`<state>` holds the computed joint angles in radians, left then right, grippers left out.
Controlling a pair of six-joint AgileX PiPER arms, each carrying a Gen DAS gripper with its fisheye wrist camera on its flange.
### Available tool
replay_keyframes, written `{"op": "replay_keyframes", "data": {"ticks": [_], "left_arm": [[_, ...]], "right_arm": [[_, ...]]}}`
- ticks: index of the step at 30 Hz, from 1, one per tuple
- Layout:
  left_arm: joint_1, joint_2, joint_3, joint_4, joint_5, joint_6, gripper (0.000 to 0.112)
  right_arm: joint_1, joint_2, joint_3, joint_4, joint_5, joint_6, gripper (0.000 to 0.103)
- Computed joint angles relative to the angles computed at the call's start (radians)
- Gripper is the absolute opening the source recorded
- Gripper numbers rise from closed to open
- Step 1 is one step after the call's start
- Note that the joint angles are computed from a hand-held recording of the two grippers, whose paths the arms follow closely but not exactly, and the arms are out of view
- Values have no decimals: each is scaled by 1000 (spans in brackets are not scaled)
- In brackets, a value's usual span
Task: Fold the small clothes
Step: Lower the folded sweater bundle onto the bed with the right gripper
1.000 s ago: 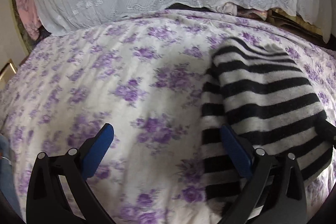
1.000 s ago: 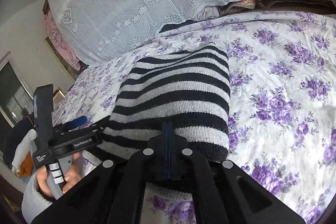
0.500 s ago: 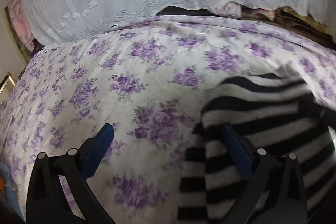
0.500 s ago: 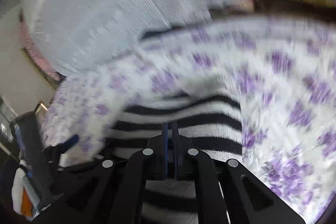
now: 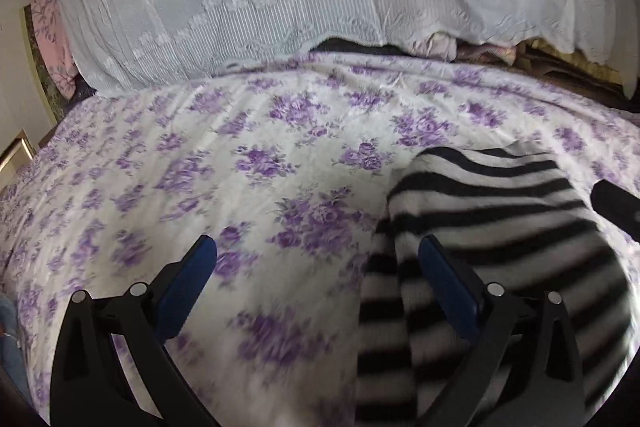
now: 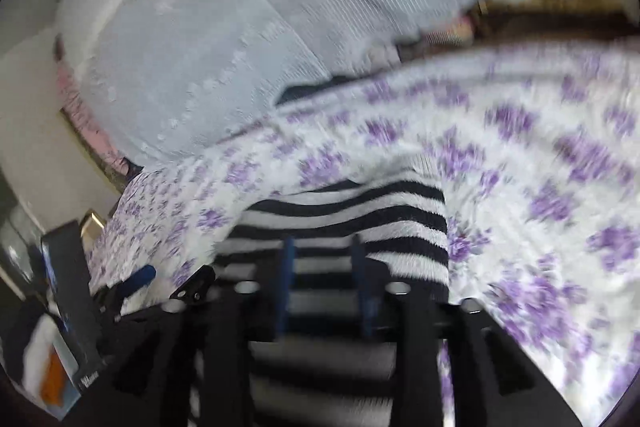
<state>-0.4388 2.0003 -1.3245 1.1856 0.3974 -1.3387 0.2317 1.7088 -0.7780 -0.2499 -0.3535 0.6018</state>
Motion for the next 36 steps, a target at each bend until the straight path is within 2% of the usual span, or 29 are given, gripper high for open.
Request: {"op": "replay_keyframes", "data": {"ticks": [2,4,7,8,11,18,22,27,31,33,36], "left_arm": [[-9,-42,54,61,-11,-66,98],[-19,-71,97,91,-21,-94,98],[-47,-56,120,152,13,-143,99],[-52,-44,120,159,21,-152,99],[-49,-38,128,192,14,-198,99],[-54,-72,176,223,16,-250,98],[-66,-121,233,282,18,-320,98],[-92,-155,282,336,22,-369,98],[-120,-113,263,305,63,-318,99],[-111,-102,264,326,49,-342,99],[-98,-107,269,324,22,-345,99]], "right_arm": [[32,-40,66,81,-23,-106,35],[37,-39,98,54,-30,-95,36],[14,-4,168,47,-157,-132,35],[10,1,171,30,-168,-116,35],[-1,-2,175,-7,-176,-83,35],[56,-70,257,196,-197,-274,36],[56,-135,324,256,-204,-318,37],[8,-124,348,205,-184,-259,39],[-69,-64,340,7,-217,-68,47],[-86,-44,334,-23,-229,-39,53],[-108,-35,336,-77,-246,14,54]]}}
